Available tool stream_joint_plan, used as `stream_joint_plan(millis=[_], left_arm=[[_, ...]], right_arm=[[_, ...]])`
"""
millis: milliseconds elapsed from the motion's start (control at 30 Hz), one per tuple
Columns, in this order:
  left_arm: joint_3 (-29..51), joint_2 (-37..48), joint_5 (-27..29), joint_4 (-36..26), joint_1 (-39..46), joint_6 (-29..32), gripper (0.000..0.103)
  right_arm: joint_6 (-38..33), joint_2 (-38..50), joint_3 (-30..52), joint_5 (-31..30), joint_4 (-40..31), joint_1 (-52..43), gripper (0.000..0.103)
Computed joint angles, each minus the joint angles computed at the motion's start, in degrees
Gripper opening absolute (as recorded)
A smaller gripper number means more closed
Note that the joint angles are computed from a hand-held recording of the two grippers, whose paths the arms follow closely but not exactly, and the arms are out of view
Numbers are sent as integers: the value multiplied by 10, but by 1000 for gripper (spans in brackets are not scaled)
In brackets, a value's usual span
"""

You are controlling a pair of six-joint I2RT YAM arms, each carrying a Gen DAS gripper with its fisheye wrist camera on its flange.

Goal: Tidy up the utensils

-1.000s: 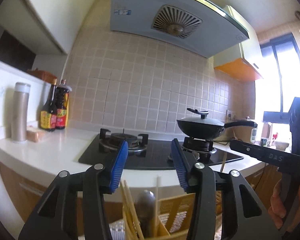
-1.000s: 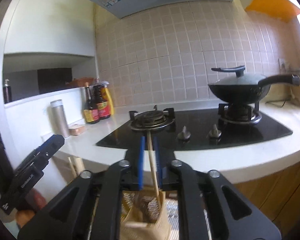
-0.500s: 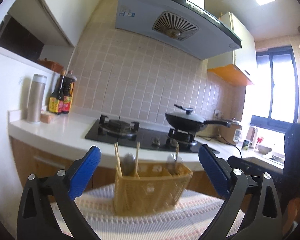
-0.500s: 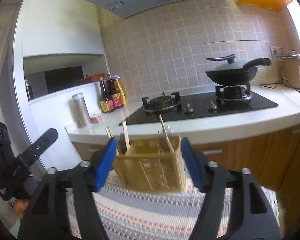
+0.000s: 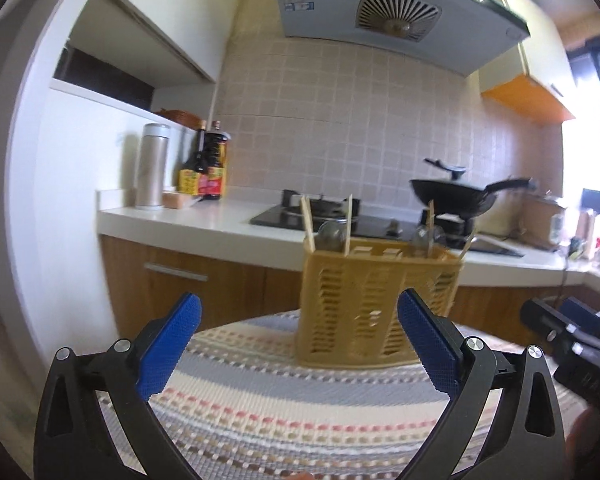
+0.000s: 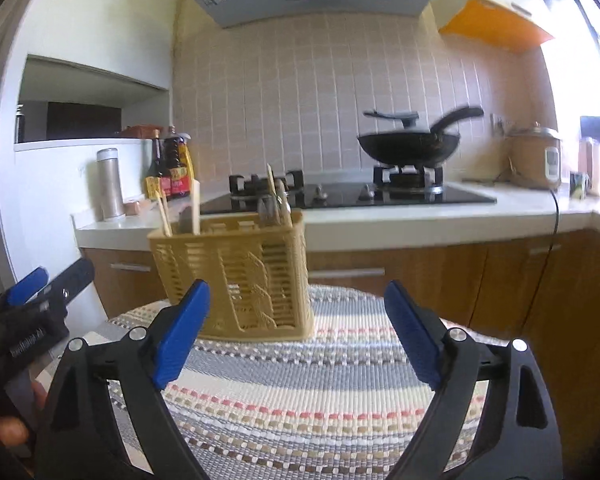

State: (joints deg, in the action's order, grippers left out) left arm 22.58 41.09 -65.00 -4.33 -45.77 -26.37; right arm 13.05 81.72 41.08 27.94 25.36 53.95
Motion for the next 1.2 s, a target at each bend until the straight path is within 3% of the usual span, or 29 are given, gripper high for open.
stream_joint_plan(millis=[133, 267, 733, 1033, 1200], left_arm=[[10, 53, -16, -14, 12, -13, 95], [28, 83, 26, -57, 43, -42, 95], [6, 66, -18, -22, -10, 5, 95], [-8, 25, 30, -23, 17, -5, 95], [-4, 36, 30, -22, 18, -7, 95]], right_arm=[[6, 32, 14, -14, -13, -17, 84], [16, 49, 29, -26, -34, -28, 84], [-15, 56, 36, 0, -36, -3, 84], [-13, 51, 32, 1, -36, -5, 85], [-10, 53, 35, -3, -40, -6, 85]])
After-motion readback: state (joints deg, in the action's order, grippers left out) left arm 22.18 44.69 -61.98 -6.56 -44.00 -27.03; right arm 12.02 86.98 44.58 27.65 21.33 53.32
